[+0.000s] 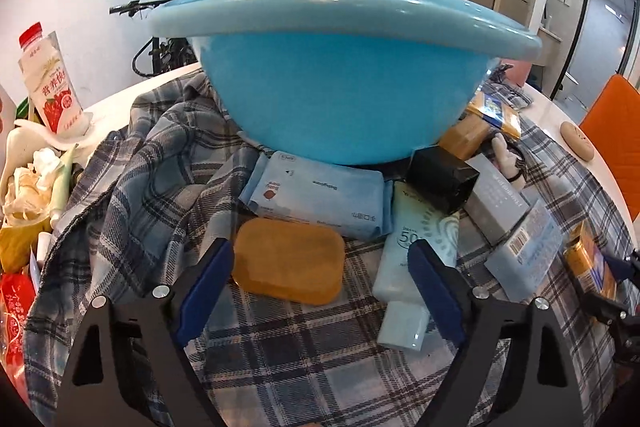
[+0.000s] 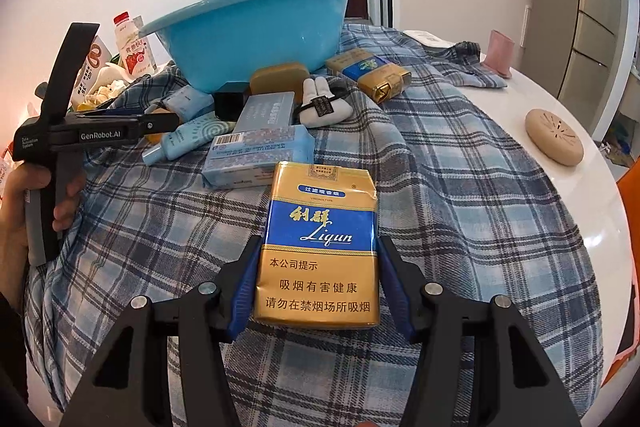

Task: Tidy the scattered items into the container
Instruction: 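Grasp the Liqun cigarette pack with the right tool while the left tool grasps the orange soap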

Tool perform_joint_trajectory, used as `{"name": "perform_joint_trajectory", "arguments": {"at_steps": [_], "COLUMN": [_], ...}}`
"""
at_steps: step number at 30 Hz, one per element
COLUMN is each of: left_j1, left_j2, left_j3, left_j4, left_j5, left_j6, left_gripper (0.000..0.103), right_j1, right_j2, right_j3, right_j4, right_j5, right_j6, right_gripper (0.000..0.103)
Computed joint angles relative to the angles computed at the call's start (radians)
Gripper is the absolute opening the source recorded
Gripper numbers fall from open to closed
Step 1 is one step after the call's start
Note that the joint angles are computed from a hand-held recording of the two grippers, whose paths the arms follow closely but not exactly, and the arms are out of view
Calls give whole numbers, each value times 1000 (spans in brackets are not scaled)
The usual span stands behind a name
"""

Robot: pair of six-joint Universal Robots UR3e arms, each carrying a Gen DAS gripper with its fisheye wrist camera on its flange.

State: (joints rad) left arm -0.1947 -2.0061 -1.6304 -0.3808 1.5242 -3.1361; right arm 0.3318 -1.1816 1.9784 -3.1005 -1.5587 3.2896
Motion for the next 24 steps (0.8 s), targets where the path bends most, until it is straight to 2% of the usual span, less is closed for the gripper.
{"name": "perform_joint_trajectory", "arguments": {"at_steps": [9, 11, 13, 15, 24], "left_j1": [80, 82, 79, 70, 24], "left_j2": [22, 22, 18, 4, 3], "left_j3": [-48, -52, -42, -22, -28], "left_j4": [0, 4, -4, -26, 8], "left_j5": [-128, -140, -133, -103, -23], "left_j6": [3, 6, 6, 6, 20], "left_gripper": [86, 81, 76, 64, 63], "right_j1": [1, 1, 0, 5, 18], "right_j2": [6, 8, 10, 13, 14], "right_j3": [-22, -26, -29, -33, -27], "right_j4": [15, 19, 21, 22, 13], "right_j5": [5, 7, 11, 6, -8], "right_j6": [-7, -7, -7, -6, 5], "right_gripper": [58, 58, 58, 58, 58]}}
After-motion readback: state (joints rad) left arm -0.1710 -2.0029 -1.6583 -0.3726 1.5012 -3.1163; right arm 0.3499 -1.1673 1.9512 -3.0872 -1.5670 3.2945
